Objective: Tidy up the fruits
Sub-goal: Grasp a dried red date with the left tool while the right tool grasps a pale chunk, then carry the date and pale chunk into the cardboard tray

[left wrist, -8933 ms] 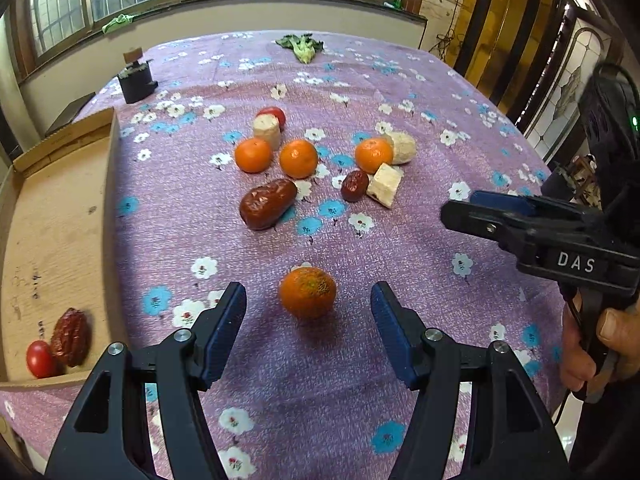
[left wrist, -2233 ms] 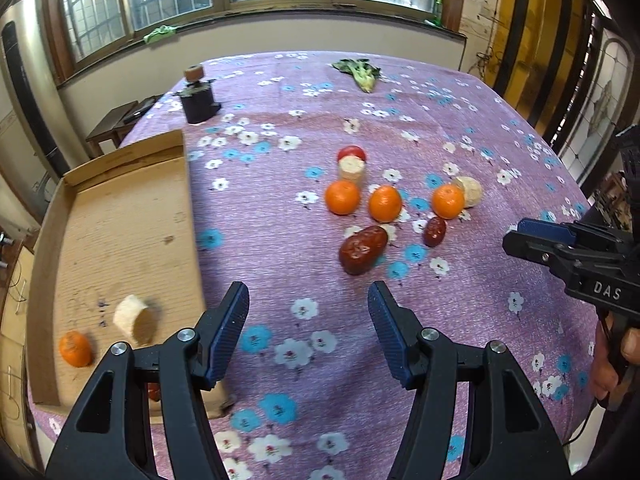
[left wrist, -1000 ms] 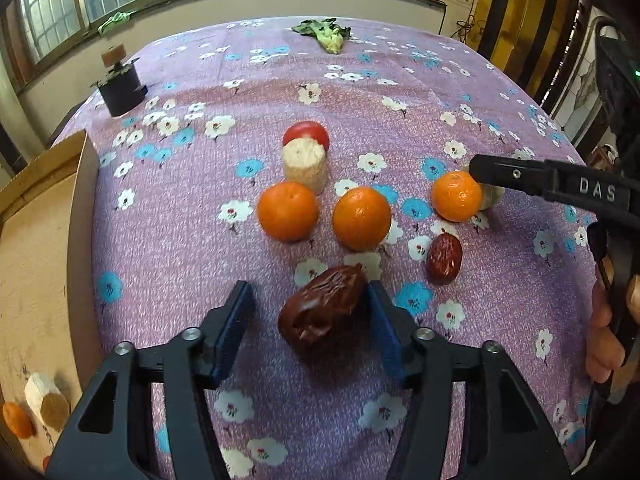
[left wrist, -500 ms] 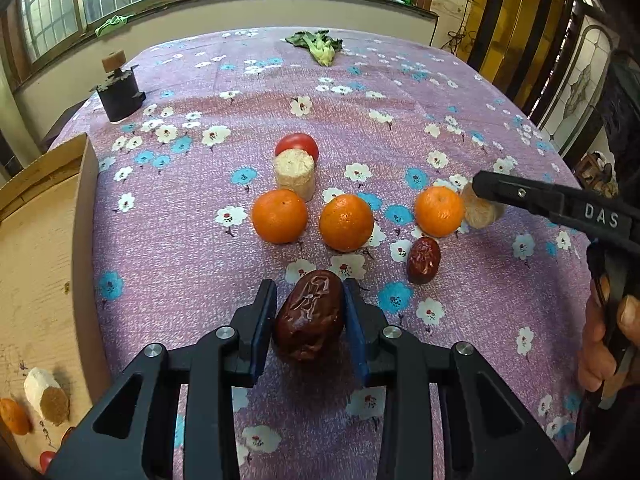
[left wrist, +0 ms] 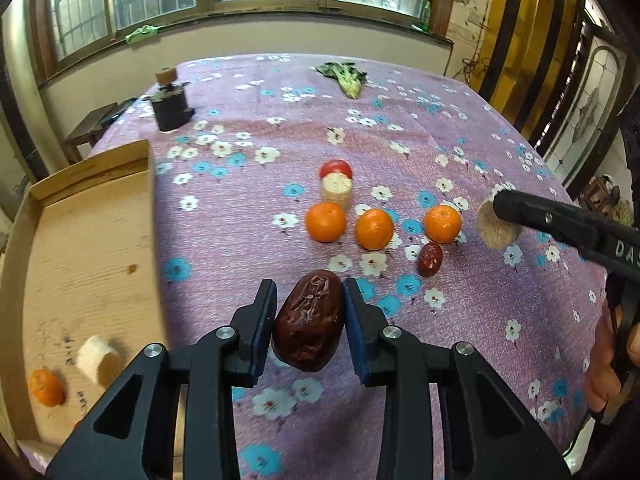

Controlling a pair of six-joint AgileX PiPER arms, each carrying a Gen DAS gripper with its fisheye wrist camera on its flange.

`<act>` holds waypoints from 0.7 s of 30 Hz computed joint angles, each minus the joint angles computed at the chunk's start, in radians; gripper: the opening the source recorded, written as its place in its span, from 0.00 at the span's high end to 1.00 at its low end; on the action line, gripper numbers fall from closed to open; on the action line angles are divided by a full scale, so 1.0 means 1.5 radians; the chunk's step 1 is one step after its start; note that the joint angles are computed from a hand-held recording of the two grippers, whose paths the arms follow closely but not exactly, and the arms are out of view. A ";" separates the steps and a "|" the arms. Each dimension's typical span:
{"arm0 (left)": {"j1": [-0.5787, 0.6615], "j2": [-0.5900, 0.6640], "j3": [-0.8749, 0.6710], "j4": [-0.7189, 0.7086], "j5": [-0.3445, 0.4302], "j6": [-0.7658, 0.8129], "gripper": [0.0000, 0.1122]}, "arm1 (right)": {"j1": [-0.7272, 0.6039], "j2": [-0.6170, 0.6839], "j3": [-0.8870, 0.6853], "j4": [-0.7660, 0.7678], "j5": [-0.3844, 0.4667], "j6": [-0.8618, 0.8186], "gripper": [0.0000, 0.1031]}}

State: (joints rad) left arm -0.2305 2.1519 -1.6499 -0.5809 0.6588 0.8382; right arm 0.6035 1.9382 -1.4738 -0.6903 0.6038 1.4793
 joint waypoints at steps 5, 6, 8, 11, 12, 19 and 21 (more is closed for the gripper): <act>0.024 -0.022 0.024 -0.015 -0.012 0.017 0.73 | 0.028 0.027 -0.065 0.017 0.029 -0.041 0.68; 0.031 -0.025 0.027 -0.019 -0.013 0.020 0.73 | 0.033 0.032 -0.076 0.020 0.033 -0.047 0.68; 0.041 -0.030 0.031 -0.021 -0.013 0.022 0.73 | 0.041 0.047 -0.108 0.032 0.042 -0.069 0.68; 0.055 -0.036 0.036 -0.026 -0.015 0.028 0.73 | 0.050 0.068 -0.150 0.046 0.056 -0.096 0.68; 0.059 -0.037 0.036 -0.026 -0.016 0.028 0.73 | 0.053 0.077 -0.167 0.052 0.060 -0.106 0.68; 0.094 -0.050 0.041 -0.043 -0.020 0.040 0.73 | 0.064 0.125 -0.256 0.088 0.077 -0.164 0.68; 0.104 -0.051 0.037 -0.043 -0.021 0.039 0.73 | 0.066 0.147 -0.297 0.107 0.086 -0.193 0.68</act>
State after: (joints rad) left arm -0.0744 2.0754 -1.5948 -0.6458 0.6271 0.8970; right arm 0.7019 2.1593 -1.9190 -0.5299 0.7329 1.1897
